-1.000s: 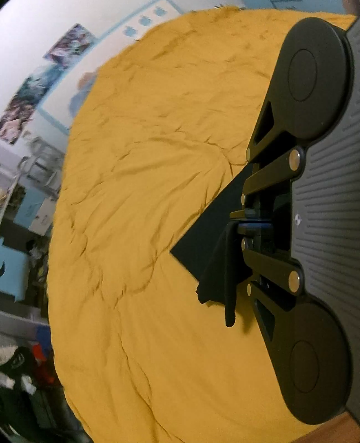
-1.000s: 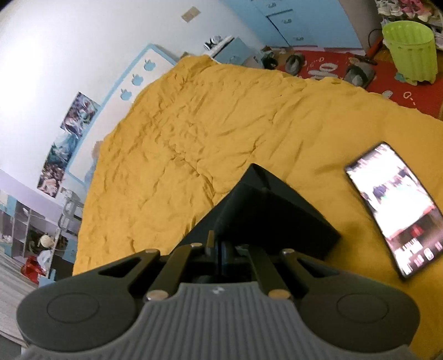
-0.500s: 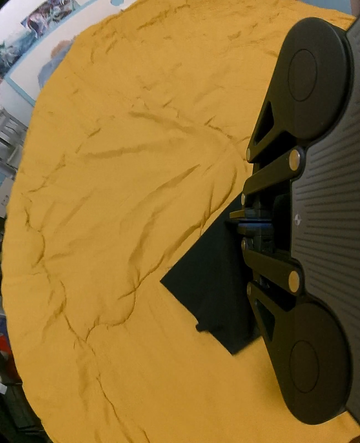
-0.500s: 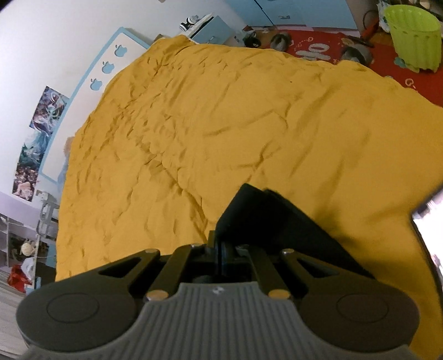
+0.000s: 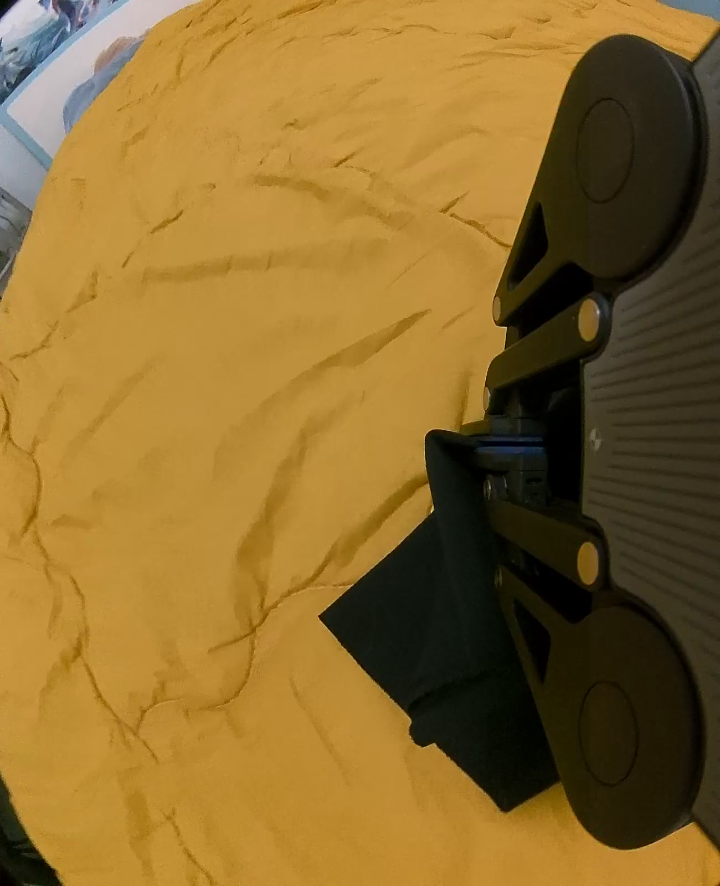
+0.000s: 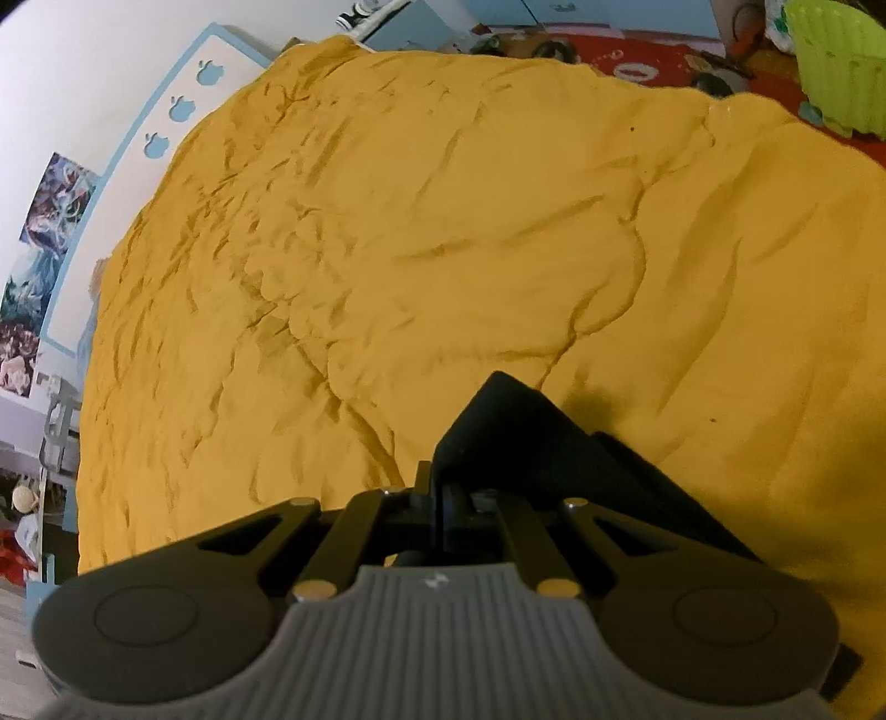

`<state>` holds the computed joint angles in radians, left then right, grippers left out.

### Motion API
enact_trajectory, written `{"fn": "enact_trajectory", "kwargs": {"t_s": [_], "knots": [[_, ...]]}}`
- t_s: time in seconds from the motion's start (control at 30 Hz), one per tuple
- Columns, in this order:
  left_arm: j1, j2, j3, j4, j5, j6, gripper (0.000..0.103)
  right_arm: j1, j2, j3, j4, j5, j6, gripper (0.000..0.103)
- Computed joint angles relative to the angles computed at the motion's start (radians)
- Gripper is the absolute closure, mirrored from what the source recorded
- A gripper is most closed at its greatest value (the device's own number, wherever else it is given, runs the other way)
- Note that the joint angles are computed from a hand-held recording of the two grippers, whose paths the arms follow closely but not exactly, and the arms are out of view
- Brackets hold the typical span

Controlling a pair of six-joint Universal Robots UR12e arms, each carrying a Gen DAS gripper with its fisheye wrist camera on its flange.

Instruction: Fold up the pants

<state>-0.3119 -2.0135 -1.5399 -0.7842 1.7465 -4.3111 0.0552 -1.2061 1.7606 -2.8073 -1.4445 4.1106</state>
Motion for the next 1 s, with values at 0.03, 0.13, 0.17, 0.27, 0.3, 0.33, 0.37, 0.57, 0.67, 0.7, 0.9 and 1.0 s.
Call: {"fn": "enact_trajectory", "kwargs": {"t_s": [0.03, 0.13, 0.17, 0.27, 0.3, 0.33, 0.37, 0.57, 0.67, 0.7, 0.9, 1.0], "knots": [[0.002, -0.002, -0.001, 0.001, -0.003, -0.003, 0.102, 0.001, 0.005, -0.005, 0.004, -0.003, 0.004, 0.103], [0.006, -0.009, 0.002, 0.008, -0.001, 0.007, 0.102, 0.003, 0.020, -0.017, 0.013, -0.010, -0.003, 0.103], [0.007, -0.011, 0.003, 0.011, 0.006, 0.015, 0.102, 0.006, 0.025, -0.022, 0.013, -0.019, -0.013, 0.103], [0.005, -0.013, 0.003, 0.016, 0.051, 0.040, 0.096, 0.022, 0.043, -0.044, 0.007, -0.075, -0.125, 0.103], [0.002, -0.011, 0.001, 0.014, 0.090, 0.040, 0.095, 0.029, 0.047, -0.051, 0.017, -0.105, -0.163, 0.103], [-0.002, -0.008, -0.003, 0.019, 0.133, 0.033, 0.094, 0.032, 0.049, -0.053, 0.013, -0.122, -0.182, 0.103], [-0.006, 0.000, -0.013, 0.027, 0.186, 0.022, 0.089, 0.034, 0.050, -0.052, 0.006, -0.127, -0.206, 0.103], [-0.011, 0.059, -0.080, 0.044, 0.279, 0.076, 0.078, 0.035, 0.023, -0.029, 0.042, -0.213, -0.259, 0.062], [-0.019, 0.088, -0.131, 0.154, 0.263, 0.174, 0.057, 0.028, -0.008, 0.016, -0.016, -0.199, -0.262, 0.062], [-0.025, 0.102, -0.156, 0.203, 0.254, 0.225, 0.055, 0.033, -0.015, 0.021, -0.021, -0.210, -0.289, 0.062], [-0.035, 0.143, -0.233, 0.293, 0.221, 0.318, 0.037, 0.076, -0.069, 0.077, -0.055, -0.279, -0.480, 0.062], [-0.022, 0.155, -0.263, 0.311, 0.163, 0.275, 0.038, 0.092, -0.096, 0.116, -0.089, -0.244, -0.493, 0.061]]}}
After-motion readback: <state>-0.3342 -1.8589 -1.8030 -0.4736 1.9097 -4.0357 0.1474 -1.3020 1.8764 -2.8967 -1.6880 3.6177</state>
